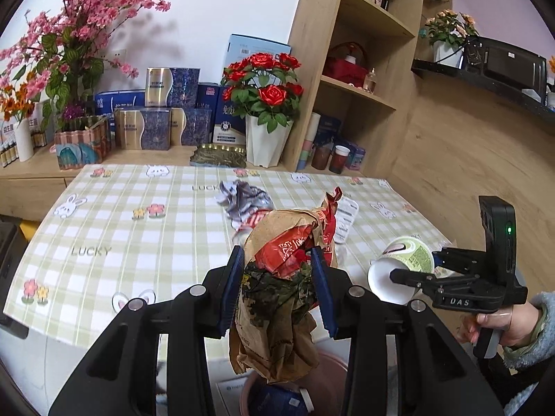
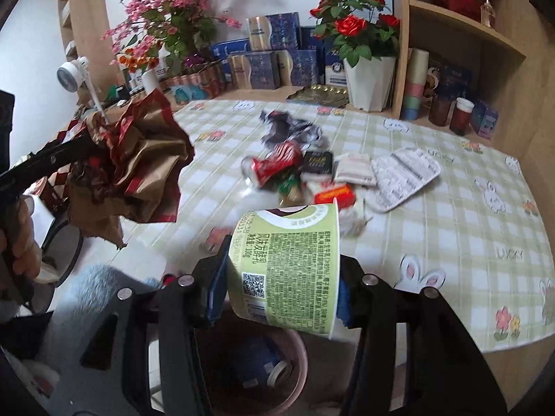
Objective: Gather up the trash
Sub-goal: 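Drop the yogurt cup into the bin with the right gripper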
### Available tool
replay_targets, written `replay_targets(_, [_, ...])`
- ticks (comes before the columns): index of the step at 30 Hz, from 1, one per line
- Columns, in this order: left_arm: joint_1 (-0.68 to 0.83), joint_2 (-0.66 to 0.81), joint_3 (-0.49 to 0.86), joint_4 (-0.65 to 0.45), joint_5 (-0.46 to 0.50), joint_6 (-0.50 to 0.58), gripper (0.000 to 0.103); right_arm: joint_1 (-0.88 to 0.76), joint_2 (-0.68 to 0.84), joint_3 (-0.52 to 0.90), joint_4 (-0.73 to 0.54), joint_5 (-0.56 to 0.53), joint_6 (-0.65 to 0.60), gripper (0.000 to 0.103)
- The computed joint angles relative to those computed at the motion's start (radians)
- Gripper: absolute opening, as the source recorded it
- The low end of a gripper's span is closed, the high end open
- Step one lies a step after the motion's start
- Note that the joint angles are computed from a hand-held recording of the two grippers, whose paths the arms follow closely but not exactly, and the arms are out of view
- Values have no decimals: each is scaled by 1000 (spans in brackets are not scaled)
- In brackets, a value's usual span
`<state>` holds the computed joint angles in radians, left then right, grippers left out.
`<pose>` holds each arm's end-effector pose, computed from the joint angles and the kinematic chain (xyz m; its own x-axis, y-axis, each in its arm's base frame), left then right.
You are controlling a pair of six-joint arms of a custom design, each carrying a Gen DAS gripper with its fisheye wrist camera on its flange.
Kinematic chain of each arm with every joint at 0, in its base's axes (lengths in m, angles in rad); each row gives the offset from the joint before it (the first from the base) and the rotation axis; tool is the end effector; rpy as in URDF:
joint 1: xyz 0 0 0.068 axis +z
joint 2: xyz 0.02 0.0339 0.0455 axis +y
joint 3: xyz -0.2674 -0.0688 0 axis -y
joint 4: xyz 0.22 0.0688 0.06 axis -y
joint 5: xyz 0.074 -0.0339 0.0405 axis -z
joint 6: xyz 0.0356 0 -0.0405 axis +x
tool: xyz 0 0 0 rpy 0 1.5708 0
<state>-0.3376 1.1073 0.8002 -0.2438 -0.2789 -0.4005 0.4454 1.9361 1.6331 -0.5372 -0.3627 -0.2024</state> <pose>0.2113 -0.0638 0.2867 -0.4927 -0.2243 -0.8408 -0.1032 0.9745 -0.1995 0.3691 0.1902 0.2750 -0.5345 -0.4634 -0.7068 -0.7390 0.6621 0.1247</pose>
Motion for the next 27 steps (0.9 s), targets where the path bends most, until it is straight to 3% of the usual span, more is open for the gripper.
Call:
replay_targets(7, [-83,-82,-60,-63,-72,-73,38,14,-104,-240,50,-17,-26,51])
replay_targets(11, [-104,-117,-92,-85,-91,-100,38,35,-98,-296,43,-24,-41,51])
replay_targets(16, [-104,-126,-121,-76,-82,-119,38,75,-56,-328,27,-39,-41,51])
replay_targets(27, [-85,-96,-172,-34,-26,-123,38,124,98,-253,-23,15,36,51])
